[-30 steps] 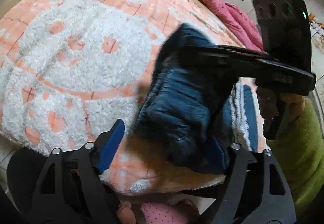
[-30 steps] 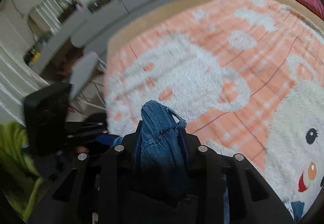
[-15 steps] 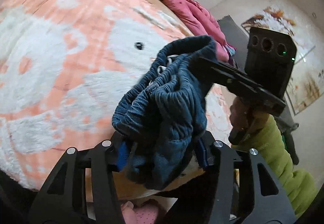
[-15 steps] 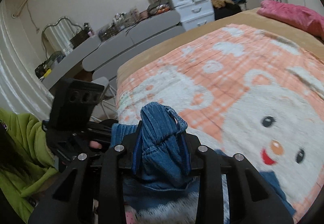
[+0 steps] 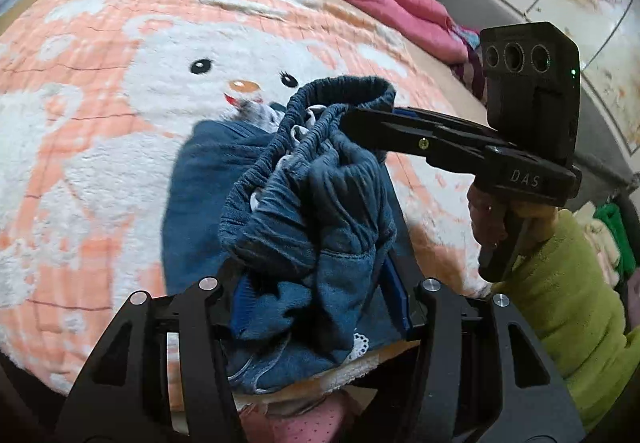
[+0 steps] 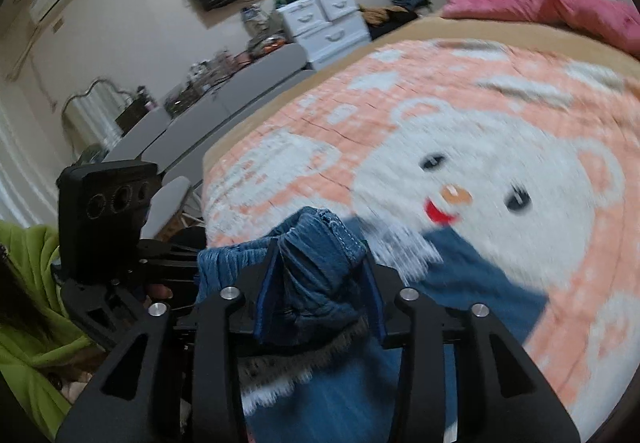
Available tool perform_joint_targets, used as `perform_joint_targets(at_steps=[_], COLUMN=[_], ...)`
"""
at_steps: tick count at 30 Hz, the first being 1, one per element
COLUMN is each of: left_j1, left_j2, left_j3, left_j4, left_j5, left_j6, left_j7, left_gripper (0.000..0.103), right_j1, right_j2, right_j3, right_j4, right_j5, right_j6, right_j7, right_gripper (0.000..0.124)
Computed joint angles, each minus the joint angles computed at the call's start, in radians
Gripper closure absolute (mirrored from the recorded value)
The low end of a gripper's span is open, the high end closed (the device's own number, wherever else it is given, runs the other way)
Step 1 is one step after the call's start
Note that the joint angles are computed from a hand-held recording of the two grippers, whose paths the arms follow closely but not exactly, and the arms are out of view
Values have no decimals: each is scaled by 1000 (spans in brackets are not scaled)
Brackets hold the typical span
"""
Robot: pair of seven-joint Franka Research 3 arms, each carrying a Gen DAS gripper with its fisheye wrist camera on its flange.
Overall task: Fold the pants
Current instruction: 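Fold the cuff end over onto the pants with the right tool and release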
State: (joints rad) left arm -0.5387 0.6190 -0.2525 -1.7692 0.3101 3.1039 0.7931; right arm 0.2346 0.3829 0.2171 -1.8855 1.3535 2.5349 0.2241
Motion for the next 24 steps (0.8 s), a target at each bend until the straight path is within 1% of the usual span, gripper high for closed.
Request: perform_joint_targets(at_steps=[1,2,3,4,5,6,9,10,11,12,13,15,17,18,19,20,21,22,23,24], left_j1=[-33,-48,-65,-70,-65,-50,27,28,17,-14,-34,-52,-75,-81,-82,-78,-66,-56,-43,-35], left_j2=[1,9,9,13,18,22,58,80,88,88,90,108,107,101,104,105,106,102,94,89], left_j3=[31,46,60,58,47,24,-86,-100,-98,-69,-52,-43,-20,-12,-13,-19,-31,-42,-55,-61], left_j4=[9,24,25,32,35,35,53,81,95,101,108,132,135,127,131,130,126,112,94,83], left_j5=[12,22,34,41,46,48,40,36,35,41,45,41,47,50,52,51,47,43,38,34], left_j6=[-9,-16,-8,-6,-1,8,4,-13,-29,-43,-58,-87,-89,-86,-86,-84,-79,-69,-61,-56], left_j7=[-10,-13,-18,-17,-8,7,97,120,135,139,143,155,155,154,159,166,177,185,195,201], left_gripper=[58,57,56,51,49,49,49,49,47,47,47,46,45,45,43,42,42,42,42,42], right_j1=[-2,-9,-16,-21,-24,-25,-12,-8,-1,10,21,48,82,107,131,166,222,266,275,259], right_j2=[-7,-19,-27,-36,-46,-58,-91,-99,-106,-113,-116,-118,-118,-112,-103,-92,-84,-75,-73,-72], right_j3=[0,0,-2,-7,-11,-15,-32,-36,-41,-44,-46,-47,-48,-52,-63,-87,-142,-190,-204,-192], right_j4=[-16,-41,-57,-74,-92,-112,-165,-179,-187,-196,-200,-200,-199,-197,-197,-202,-212,-220,-226,-230], right_j5=[19,54,75,98,127,154,201,223,224,223,218,170,70,-22,-143,-291,-465,-603,-672,-673], right_j6=[18,28,22,20,26,32,66,73,82,102,120,166,230,276,310,343,364,369,362,355], right_j7=[-3,-5,-1,5,7,2,28,38,60,83,104,184,282,360,462,589,734,843,898,899], right_gripper=[69,58,53,51,50,49,45,44,43,43,43,43,43,43,43,43,44,44,44,44])
